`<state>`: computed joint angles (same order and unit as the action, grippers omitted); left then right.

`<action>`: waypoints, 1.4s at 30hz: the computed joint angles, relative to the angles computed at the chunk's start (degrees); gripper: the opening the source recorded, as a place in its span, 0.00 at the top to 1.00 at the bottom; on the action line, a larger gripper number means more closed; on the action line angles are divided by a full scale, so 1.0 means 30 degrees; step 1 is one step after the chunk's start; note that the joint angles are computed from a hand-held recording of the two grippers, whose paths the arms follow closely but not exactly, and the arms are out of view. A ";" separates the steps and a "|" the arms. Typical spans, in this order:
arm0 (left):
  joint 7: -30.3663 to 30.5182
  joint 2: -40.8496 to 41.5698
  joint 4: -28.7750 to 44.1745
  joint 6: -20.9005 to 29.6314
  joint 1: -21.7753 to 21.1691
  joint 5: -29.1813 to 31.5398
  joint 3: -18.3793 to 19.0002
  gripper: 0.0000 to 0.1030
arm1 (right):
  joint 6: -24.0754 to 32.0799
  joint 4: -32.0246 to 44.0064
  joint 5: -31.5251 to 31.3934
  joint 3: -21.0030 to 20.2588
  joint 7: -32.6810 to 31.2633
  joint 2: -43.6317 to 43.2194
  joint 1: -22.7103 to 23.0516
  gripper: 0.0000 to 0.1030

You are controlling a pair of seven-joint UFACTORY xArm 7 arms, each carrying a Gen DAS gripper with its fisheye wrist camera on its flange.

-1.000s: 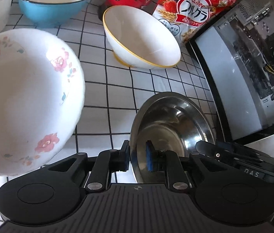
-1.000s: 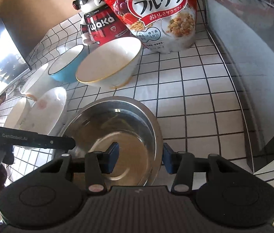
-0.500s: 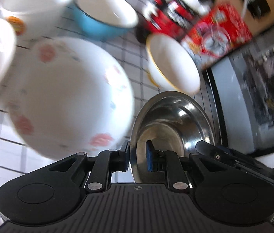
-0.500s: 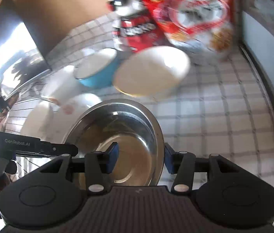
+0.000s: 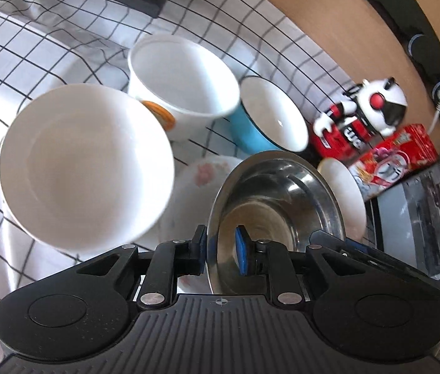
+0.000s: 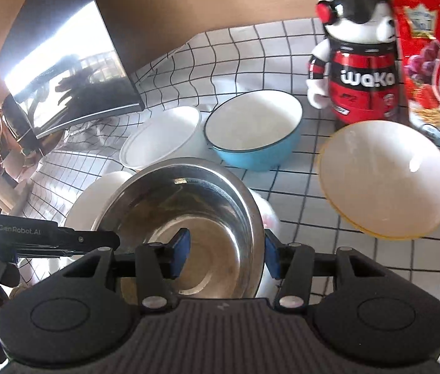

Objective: Organize plates and bowls

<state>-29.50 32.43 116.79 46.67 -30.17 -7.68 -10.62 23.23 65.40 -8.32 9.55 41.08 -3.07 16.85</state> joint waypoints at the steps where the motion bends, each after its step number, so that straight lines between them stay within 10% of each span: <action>1: 0.0052 0.0242 0.0323 0.0176 0.0048 -0.0007 0.0010 0.80 | 0.0170 0.0290 -0.0049 0.0012 0.0021 0.0257 0.0001 0.51; 26: 0.0396 0.5430 0.8232 0.5167 -0.0722 0.0204 0.0800 0.80 | 0.0597 0.1223 0.1664 -0.0518 -0.0451 0.1996 0.0078 0.50; 42: 0.0708 0.4342 0.6295 0.3828 -0.0623 0.0373 0.0786 0.77 | 0.0049 0.0759 -0.1910 -0.0799 0.1993 0.1895 0.0435 0.49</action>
